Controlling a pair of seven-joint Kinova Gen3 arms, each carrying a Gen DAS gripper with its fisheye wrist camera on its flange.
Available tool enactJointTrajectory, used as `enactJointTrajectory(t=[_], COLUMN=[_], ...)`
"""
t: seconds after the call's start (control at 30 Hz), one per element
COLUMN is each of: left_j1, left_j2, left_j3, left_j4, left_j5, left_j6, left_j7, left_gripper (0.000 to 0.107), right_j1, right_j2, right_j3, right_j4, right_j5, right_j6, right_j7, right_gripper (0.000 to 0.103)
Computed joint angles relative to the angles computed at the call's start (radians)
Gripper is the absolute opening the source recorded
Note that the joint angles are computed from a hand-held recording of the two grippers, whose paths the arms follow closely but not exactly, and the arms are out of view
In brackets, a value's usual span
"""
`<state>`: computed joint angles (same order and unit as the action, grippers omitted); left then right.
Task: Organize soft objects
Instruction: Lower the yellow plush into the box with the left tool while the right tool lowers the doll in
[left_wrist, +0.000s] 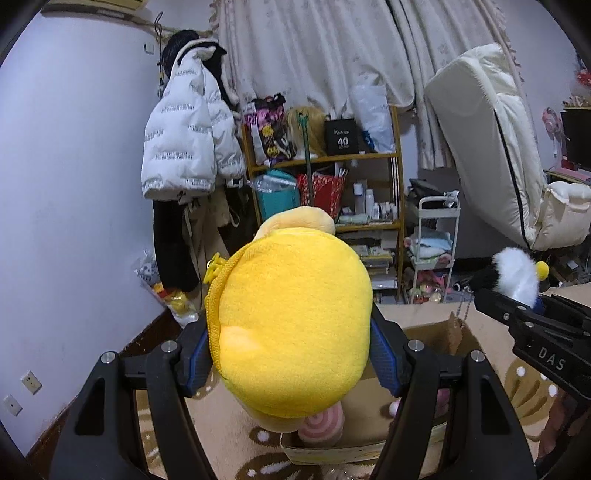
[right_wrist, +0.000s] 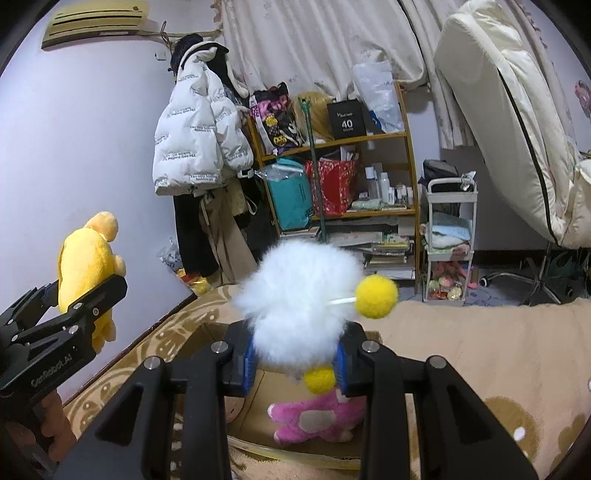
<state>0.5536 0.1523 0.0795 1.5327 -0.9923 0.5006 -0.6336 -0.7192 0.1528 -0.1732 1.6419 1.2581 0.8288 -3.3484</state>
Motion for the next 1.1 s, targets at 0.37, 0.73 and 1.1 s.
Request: enactJointTrajectory(t=[0.37,0.73,1.1], left_j1=[-0.049,-0.069,-0.048], left_j2=[0.073,0.137,0.153], left_j3=[0.004,-0.001,-0.027], left_j4=[-0.057,-0.115,-0.131], left_j5=[0.304,0.549,0.581], left_j6=[0.025,0.085,0.103], left_j7=[-0.266,-0.489,-0.515], left_gripper=[0.070,0.071,0.072], right_j1=[0.054,0.073,0.070], right_j2=[0.013,0.035,0.043], right_j3=[0.030,0.060,0.088], right_j4=[0.047,0.054,0.059], right_j5=[-0.060,-0.139,-0.196], right_j6=[-0.142,-0.214,-0.242], right_j7=[-0.040,-0.008,0.020], right_gripper=[0.035,0.037,0.037])
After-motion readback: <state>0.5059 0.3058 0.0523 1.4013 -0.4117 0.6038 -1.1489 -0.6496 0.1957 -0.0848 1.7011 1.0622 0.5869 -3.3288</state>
